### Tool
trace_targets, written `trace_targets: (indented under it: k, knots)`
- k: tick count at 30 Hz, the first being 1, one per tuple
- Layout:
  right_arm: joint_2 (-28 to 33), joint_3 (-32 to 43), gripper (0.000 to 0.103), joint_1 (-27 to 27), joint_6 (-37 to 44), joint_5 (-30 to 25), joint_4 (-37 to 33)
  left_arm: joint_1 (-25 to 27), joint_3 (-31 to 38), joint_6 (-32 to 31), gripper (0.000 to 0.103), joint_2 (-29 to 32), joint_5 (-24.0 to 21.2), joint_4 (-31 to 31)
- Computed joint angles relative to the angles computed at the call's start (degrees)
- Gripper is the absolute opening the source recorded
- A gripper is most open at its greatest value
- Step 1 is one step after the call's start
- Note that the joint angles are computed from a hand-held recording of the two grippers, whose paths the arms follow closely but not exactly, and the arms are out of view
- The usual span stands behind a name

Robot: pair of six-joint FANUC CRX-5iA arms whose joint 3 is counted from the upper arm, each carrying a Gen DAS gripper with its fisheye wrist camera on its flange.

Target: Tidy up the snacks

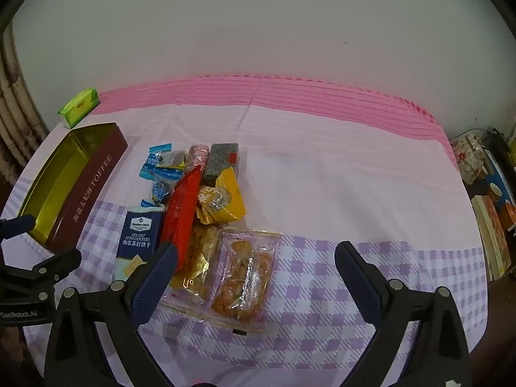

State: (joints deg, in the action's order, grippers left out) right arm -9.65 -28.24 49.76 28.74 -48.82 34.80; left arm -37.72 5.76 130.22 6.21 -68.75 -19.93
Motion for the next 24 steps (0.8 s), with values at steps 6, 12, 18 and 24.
trace_targets:
  k: [6,12,18,24]
  knots:
    - [0.3,0.5,0.097,-0.1,0.5,-0.3,-0.5,0.1,-1.9,-0.7,0.103,-1.1,1.4,0.2]
    - [0.3,0.2,0.097,-0.6,0.6,0.2,-0.9,0.2,-0.1,-1.3,0.103,-0.1,-1.6,0.4]
    - [0.3,0.1,0.097,-0.7,0.6,0.3,-0.9,0.0,0.2,-0.8,0.102,0.0,-2.3,-0.7]
    - [0.3,-0.1,0.097,-0.5,0.4,0.4,-0.9,0.4,-1.1,-2.2,0.098,-0.5,-0.3,0.8]
